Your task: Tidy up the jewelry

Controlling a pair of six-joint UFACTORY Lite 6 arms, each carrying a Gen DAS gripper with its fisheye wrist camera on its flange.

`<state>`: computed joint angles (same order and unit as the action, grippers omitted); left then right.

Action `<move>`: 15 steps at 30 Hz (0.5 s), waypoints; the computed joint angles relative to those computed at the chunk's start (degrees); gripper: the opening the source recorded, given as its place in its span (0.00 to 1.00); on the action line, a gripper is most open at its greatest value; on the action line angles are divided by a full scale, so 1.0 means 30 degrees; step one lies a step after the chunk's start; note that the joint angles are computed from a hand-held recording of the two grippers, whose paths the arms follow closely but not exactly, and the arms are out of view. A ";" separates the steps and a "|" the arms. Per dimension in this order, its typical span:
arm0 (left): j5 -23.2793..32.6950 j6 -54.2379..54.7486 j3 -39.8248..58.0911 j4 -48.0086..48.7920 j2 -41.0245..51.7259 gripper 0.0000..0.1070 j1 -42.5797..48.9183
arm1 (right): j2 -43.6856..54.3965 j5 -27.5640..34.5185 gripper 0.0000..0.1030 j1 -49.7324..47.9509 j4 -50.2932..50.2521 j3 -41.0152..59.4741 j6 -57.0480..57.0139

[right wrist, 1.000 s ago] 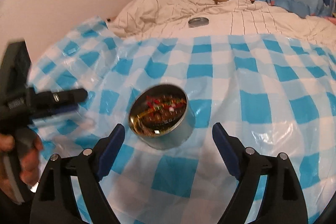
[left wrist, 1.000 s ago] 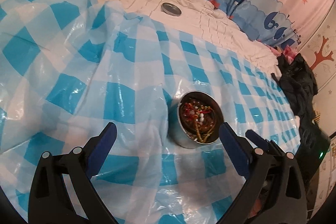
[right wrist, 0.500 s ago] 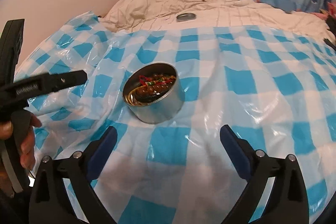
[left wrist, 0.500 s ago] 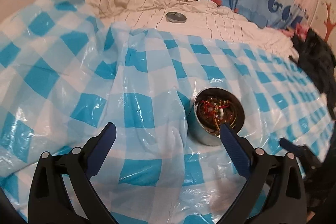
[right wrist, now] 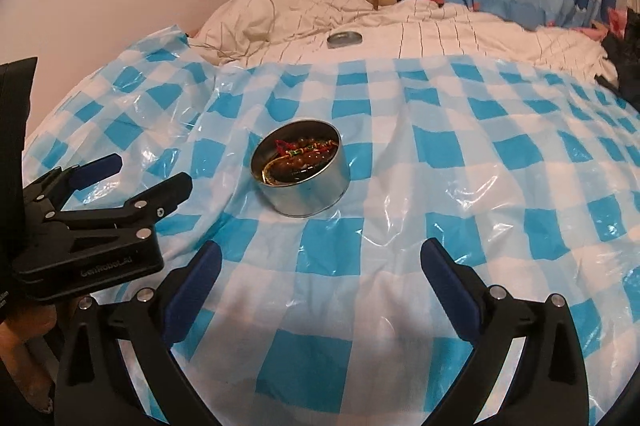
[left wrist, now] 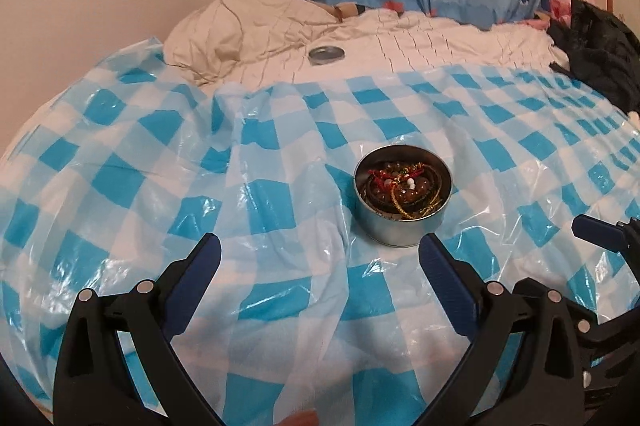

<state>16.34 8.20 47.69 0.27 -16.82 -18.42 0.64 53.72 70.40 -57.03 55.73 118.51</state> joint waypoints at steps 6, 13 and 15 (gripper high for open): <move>0.0326 0.2206 -0.1434 -0.2444 -0.1687 0.89 0.0796 | -0.0061 0.0432 0.93 0.0300 0.0347 -0.0019 -0.0101; 0.1245 0.4323 -0.0415 -0.5237 -0.0693 0.89 0.0984 | 0.0721 -0.0029 0.93 0.0128 0.0511 0.0421 -0.0637; 0.1300 0.3805 -0.0346 -0.4758 -0.0576 0.89 0.0758 | 0.0939 -0.0420 0.93 -0.0113 0.0674 0.0474 -0.0789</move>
<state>20.24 19.62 46.66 -14.01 -18.55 -16.14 3.46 52.46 70.06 -55.01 57.15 116.14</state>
